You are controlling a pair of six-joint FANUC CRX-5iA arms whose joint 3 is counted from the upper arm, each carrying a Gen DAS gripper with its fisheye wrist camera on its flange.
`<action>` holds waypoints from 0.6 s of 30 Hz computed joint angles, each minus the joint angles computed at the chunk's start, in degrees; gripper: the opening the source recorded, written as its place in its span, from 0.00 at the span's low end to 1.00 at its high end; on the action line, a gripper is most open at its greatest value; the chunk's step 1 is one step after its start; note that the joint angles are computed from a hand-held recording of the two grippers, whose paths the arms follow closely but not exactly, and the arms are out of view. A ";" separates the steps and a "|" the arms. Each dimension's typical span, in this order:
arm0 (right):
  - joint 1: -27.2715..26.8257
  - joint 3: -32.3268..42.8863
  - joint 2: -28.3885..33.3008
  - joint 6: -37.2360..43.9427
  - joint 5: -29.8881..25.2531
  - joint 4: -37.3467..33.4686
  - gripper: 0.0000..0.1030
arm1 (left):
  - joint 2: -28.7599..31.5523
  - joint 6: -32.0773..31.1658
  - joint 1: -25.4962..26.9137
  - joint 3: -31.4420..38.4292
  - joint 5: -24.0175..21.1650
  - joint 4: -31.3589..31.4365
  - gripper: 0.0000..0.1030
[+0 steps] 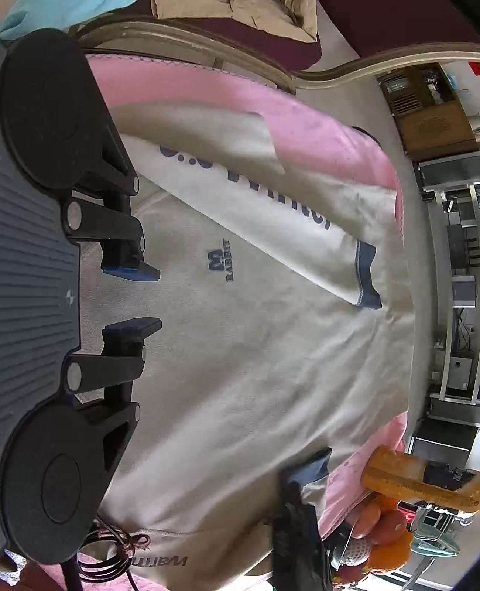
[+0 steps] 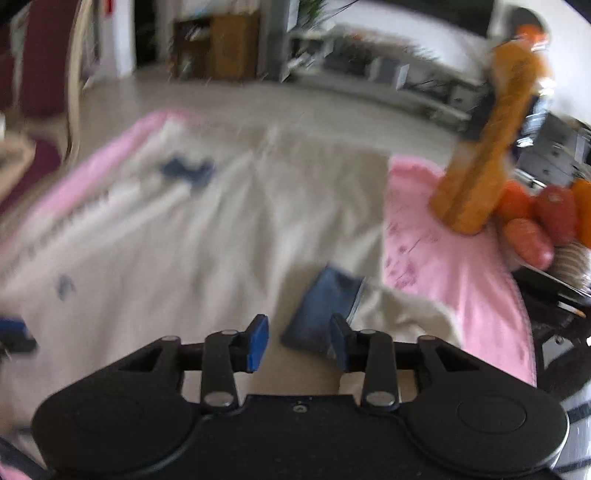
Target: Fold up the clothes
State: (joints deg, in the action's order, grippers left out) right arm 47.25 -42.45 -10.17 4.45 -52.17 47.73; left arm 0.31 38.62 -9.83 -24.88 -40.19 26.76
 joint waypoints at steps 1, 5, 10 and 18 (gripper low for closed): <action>-0.22 -0.17 0.89 1.96 0.54 0.31 0.49 | 0.00 -0.11 0.06 -0.13 0.23 0.00 0.25; -0.89 -0.92 3.92 6.60 2.01 2.34 0.53 | 0.83 0.51 -0.10 -0.05 0.68 -0.65 0.26; -4.05 -3.31 0.82 -4.25 5.49 2.66 0.06 | 1.14 2.29 -0.70 0.08 2.04 -2.85 0.26; 3.87 -11.62 -15.92 -34.52 -14.77 14.51 0.05 | -4.21 -1.75 -1.32 -3.39 4.80 -0.14 0.26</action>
State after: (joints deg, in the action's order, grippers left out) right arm 51.12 -54.07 -26.09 -30.07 -66.94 62.24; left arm -3.90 36.87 -11.15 -28.27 -35.39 26.62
